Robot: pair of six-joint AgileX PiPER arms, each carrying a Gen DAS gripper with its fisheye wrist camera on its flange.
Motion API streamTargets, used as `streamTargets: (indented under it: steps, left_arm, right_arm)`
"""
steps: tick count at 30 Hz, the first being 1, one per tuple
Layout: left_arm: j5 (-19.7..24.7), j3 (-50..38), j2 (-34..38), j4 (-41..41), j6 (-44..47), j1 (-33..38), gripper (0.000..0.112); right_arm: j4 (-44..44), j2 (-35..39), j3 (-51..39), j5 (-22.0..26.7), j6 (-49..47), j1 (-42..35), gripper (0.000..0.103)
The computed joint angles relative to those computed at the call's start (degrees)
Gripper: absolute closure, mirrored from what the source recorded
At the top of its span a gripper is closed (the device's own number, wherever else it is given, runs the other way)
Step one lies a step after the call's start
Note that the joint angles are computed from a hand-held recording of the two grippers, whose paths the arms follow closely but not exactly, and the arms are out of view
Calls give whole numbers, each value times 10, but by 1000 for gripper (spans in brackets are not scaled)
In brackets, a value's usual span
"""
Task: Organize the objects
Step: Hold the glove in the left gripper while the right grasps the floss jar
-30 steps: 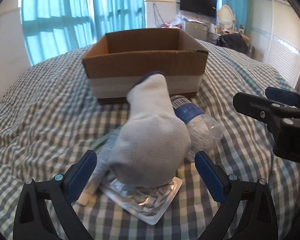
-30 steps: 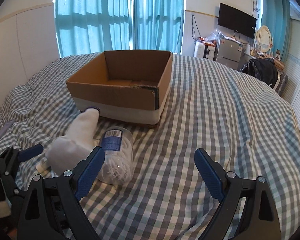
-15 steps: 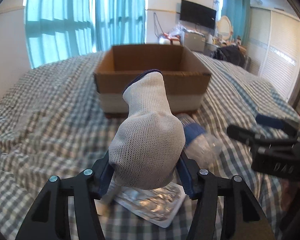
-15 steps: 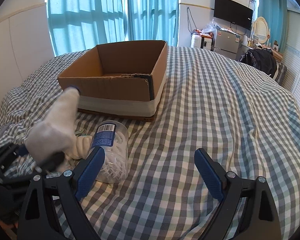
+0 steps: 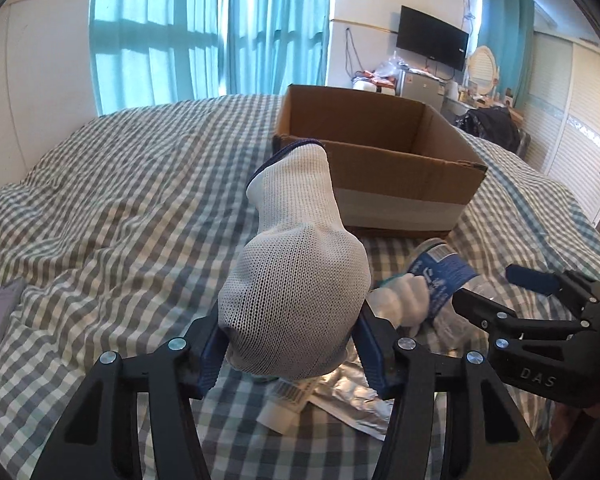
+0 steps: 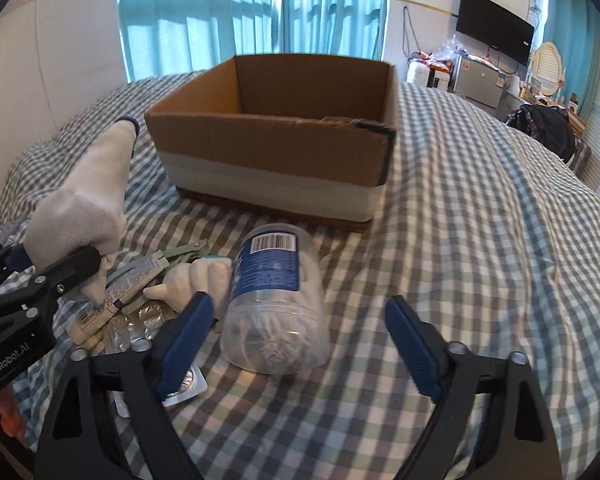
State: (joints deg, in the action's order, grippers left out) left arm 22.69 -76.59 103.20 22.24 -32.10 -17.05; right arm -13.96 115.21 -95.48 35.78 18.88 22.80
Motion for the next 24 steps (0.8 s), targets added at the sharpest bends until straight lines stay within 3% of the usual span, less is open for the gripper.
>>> streamTargets:
  steps: [5, 16, 24]
  left_arm:
    - [0, -1, 7, -23, 19, 8, 54]
    - [-14, 10, 10, -22, 11, 8, 54]
    - [-1, 24, -20, 17, -33, -2, 55]
  right_arm:
    - [33, 21, -18, 14, -37, 2, 42]
    - [31, 35, -33, 32, -47, 2, 42]
    - [-1, -27, 29, 2, -14, 11, 43]
